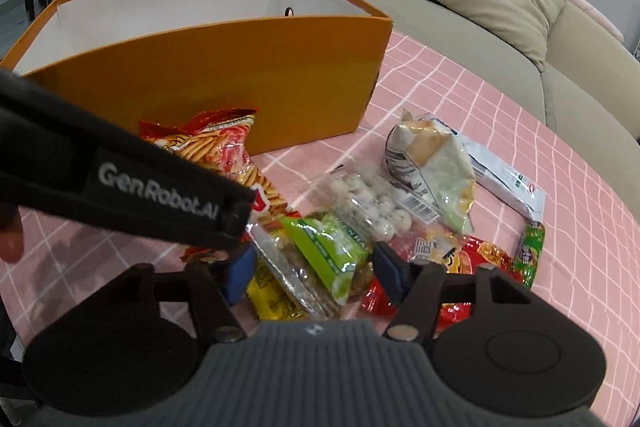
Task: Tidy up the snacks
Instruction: 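Grasp the red-orange stick-snack bag with the left tool while the right tool grasps the green-labelled clear pack, then carry both snacks over the orange box and open both tools to drop them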
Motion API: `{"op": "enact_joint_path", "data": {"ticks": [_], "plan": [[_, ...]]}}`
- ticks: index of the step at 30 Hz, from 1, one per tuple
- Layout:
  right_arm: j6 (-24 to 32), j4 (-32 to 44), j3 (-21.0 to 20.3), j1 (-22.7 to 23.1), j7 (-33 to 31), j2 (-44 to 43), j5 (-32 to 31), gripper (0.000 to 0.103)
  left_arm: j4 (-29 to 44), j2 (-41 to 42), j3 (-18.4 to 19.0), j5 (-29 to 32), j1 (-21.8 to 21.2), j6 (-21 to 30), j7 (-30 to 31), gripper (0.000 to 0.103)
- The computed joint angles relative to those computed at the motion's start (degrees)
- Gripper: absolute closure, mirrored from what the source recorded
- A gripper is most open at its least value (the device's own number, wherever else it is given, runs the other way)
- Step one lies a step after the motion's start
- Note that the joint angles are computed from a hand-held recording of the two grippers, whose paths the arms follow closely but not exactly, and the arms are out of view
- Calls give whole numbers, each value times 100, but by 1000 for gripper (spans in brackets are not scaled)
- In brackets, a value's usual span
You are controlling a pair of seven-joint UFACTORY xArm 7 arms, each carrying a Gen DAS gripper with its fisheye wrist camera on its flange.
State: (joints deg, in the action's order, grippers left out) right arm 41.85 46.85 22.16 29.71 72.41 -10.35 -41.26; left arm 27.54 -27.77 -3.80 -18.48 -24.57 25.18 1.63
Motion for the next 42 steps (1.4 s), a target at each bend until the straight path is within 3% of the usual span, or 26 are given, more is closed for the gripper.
{"op": "enact_joint_path", "data": {"ticks": [9,15,16,19,23,42], "plan": [[-860,-597,-32,-282,195,-539,522,54,182,445,-88,-162,17,-110,-255,20],[-1083,-763,65,-426,116,-707,816,61,260,497,-67,-143,20,-26,-261,36],[-1126,-799,81,-456,132,-729,847,61,257,494,5,-254,-41,-11,-175,46],[-1201,-845,108,-511,153,-775,1002,61,252,468,-45,-235,-4,19,-121,56],[-1367,-985,136,-552,200,-914,1231,61,268,382,-72,-147,30,110,-156,61],[-691,-1178,700,-270,493,-1809,1991,61,-23,-1117,40,200,193,1055,-59,63]]}}
